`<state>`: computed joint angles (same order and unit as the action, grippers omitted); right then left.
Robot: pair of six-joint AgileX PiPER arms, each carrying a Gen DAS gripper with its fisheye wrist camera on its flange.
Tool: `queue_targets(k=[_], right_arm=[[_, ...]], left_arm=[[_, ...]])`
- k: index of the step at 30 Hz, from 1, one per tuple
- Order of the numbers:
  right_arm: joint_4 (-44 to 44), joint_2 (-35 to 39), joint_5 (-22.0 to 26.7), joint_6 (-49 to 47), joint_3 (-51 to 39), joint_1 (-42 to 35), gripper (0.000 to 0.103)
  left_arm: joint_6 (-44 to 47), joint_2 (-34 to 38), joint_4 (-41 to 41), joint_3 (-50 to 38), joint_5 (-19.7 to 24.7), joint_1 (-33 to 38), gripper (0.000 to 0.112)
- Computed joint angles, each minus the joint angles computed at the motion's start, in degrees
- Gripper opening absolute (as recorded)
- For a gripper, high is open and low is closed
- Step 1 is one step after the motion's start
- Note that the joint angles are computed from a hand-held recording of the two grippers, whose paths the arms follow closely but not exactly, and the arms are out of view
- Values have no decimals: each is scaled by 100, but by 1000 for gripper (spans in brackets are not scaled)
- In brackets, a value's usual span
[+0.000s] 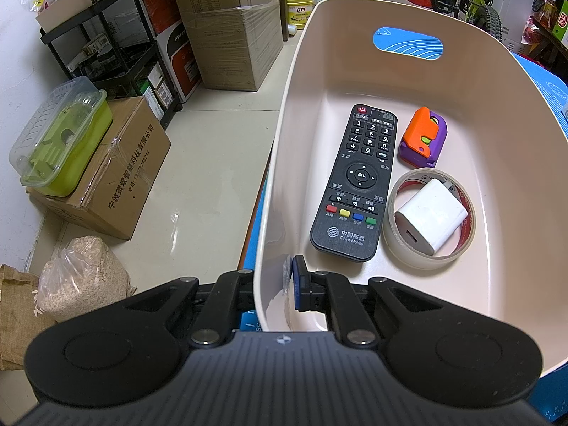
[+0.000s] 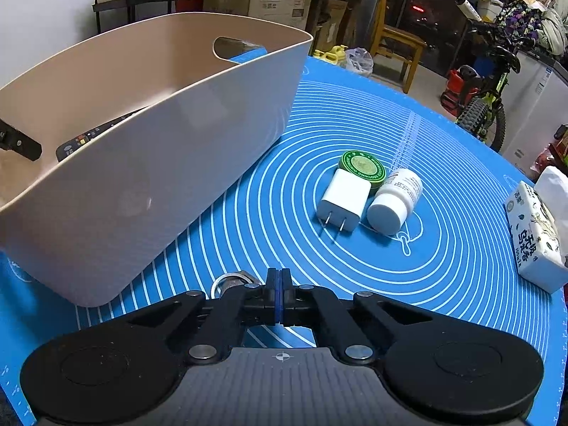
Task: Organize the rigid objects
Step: 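Move the right gripper down to the silver keys on the mat, then grasp the silver keys by the ring with the right gripper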
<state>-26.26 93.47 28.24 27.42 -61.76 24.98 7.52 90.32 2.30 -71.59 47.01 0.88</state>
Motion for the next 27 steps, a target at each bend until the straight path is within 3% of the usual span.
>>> queue_targets(k=[8,15,20,23,27], right_arm=[[634,-79,-40,-718,3,-79,31],[1059,-120,-187,-1333,62,45,58],[662,131,26,-1085,-106,199,58],[361,139,34,-773,-117,222,49],[152,68,-126,-524,-68,162,47]], left_arm=[[15,-1,-7,-8,10,14,13],[20,0,-11,-10,12,15,13],[25,1,-13,-12,12,17,13],[20,1,-11,-14,15,16,13],[20,2,-10,-15,15,16,13]])
